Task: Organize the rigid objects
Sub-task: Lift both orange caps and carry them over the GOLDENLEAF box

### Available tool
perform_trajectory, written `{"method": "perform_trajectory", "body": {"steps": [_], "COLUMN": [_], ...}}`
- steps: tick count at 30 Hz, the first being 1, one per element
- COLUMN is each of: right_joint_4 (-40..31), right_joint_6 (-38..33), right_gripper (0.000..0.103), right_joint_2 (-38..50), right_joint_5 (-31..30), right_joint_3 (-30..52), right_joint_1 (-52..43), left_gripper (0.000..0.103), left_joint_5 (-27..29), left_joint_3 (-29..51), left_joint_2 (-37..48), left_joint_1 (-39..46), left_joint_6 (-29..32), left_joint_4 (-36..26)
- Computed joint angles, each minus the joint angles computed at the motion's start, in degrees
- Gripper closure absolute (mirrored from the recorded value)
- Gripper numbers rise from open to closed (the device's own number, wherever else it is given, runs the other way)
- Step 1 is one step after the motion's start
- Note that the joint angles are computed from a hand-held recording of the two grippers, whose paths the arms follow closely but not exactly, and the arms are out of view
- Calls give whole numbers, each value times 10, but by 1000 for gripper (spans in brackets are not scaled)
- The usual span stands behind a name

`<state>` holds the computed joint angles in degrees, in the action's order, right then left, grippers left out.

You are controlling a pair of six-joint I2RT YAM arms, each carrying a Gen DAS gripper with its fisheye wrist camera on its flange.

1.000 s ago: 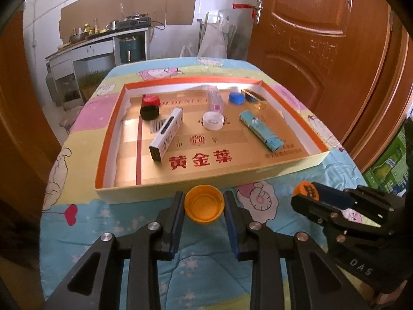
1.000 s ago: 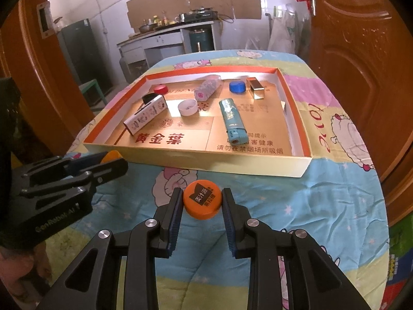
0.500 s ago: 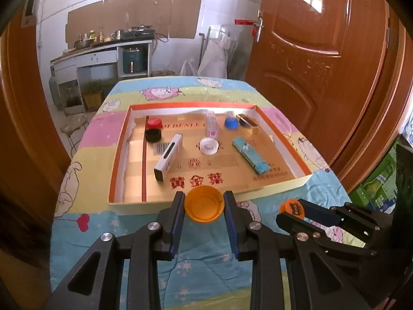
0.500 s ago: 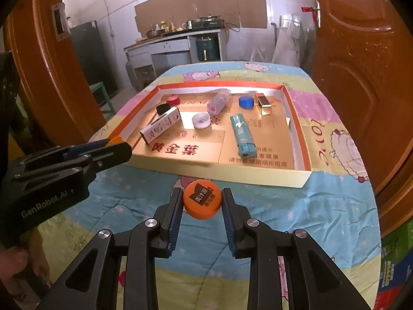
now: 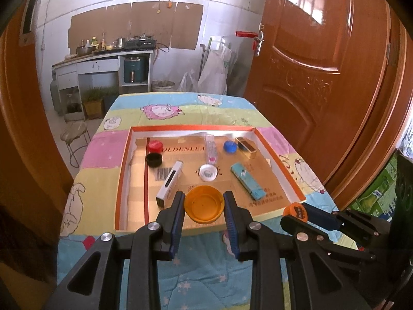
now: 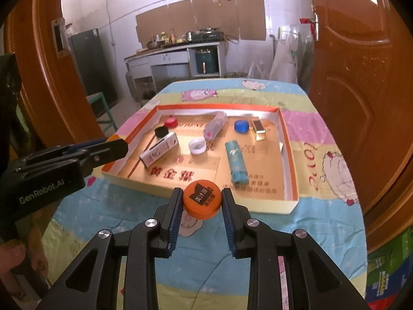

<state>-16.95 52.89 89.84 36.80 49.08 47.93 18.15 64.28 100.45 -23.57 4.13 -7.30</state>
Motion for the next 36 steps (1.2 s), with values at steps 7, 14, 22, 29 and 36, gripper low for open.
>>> {"method": "perform_trajectory", "body": {"steps": [7,14,22,29,36], "right_joint_4": [-2,19,47,75,99], "right_joint_6": [-33,-68,-99,-125,-157], "right_gripper": [72,72,72,72,72], "right_joint_2": [-21,-31,-24,-11,14], "right_joint_5": [5,-6,-32,-61,-92], "right_joint_3": [0,-9,-16,-27,-21], "right_joint_1": [-27,-61,-103,-148,-189], "left_gripper": [72,72,72,72,72], "left_joint_5": [-1,-5,-8,-13,-17], "left_joint_3": [37,71,122,162,207], "left_joint_2": [20,46,91,136,181], "left_joint_1": [-7,-16,-21,-29,-31], "left_joint_6": [-4,-7,-8,-6,-5], "left_joint_4": [-10,-18,-39,-57,-76]}}
